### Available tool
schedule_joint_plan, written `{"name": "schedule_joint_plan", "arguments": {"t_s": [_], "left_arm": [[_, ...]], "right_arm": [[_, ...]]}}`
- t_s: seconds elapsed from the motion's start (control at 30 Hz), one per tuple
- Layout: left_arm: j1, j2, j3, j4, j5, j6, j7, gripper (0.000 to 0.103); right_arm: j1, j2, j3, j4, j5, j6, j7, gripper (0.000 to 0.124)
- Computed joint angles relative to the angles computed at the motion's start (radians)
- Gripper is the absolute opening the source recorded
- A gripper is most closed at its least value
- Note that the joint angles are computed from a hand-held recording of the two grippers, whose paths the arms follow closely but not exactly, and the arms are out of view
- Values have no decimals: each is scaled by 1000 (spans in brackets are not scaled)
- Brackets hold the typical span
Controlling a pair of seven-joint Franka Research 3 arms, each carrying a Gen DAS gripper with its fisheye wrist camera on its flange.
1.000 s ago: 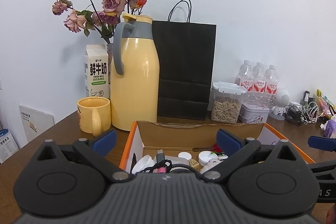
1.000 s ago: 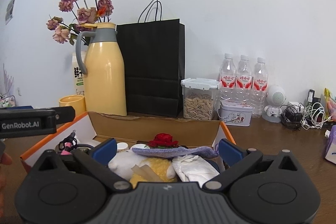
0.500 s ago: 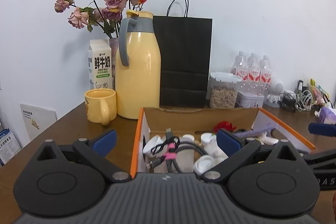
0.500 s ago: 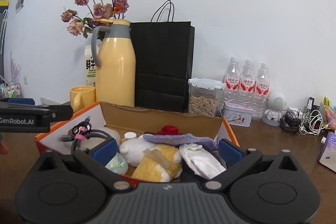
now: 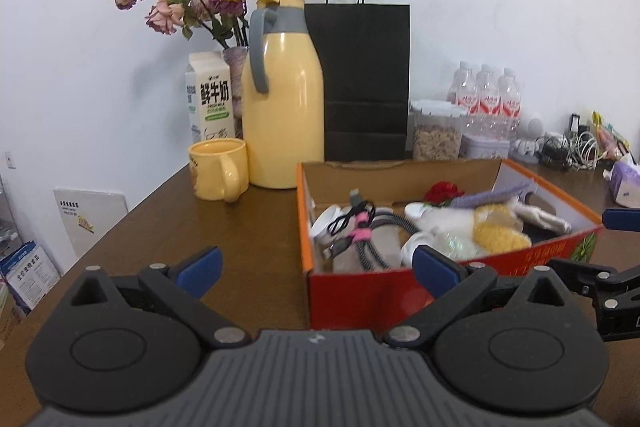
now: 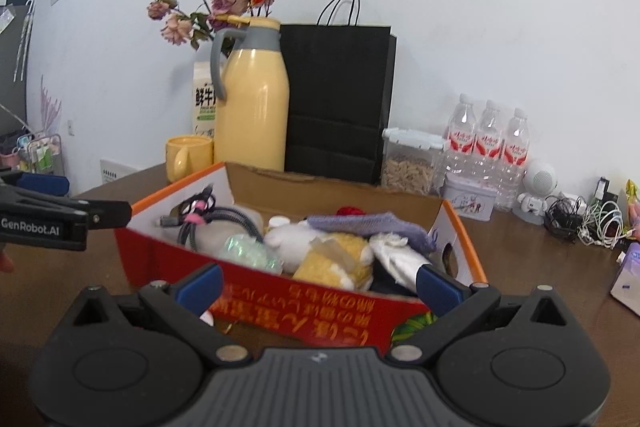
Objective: Organize objects
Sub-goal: 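Lift both tools out of the box toward the last items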
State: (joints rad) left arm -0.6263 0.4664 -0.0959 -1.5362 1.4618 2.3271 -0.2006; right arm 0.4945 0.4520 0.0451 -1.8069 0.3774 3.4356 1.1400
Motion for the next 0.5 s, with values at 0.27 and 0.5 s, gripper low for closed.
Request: {"name": "schedule_joint_plan", "arguments": {"t_s": [0.27,0.5], "left_arm": [[18,-29,-19,-59,-43,14,29,103],[28,-35,-20,-82,-52,35,18,103]], "right_arm": [[27,-10,-18,-25,4,-53,-1,103],[59,-2,-45,-24,-8,-91,13,103]]}}
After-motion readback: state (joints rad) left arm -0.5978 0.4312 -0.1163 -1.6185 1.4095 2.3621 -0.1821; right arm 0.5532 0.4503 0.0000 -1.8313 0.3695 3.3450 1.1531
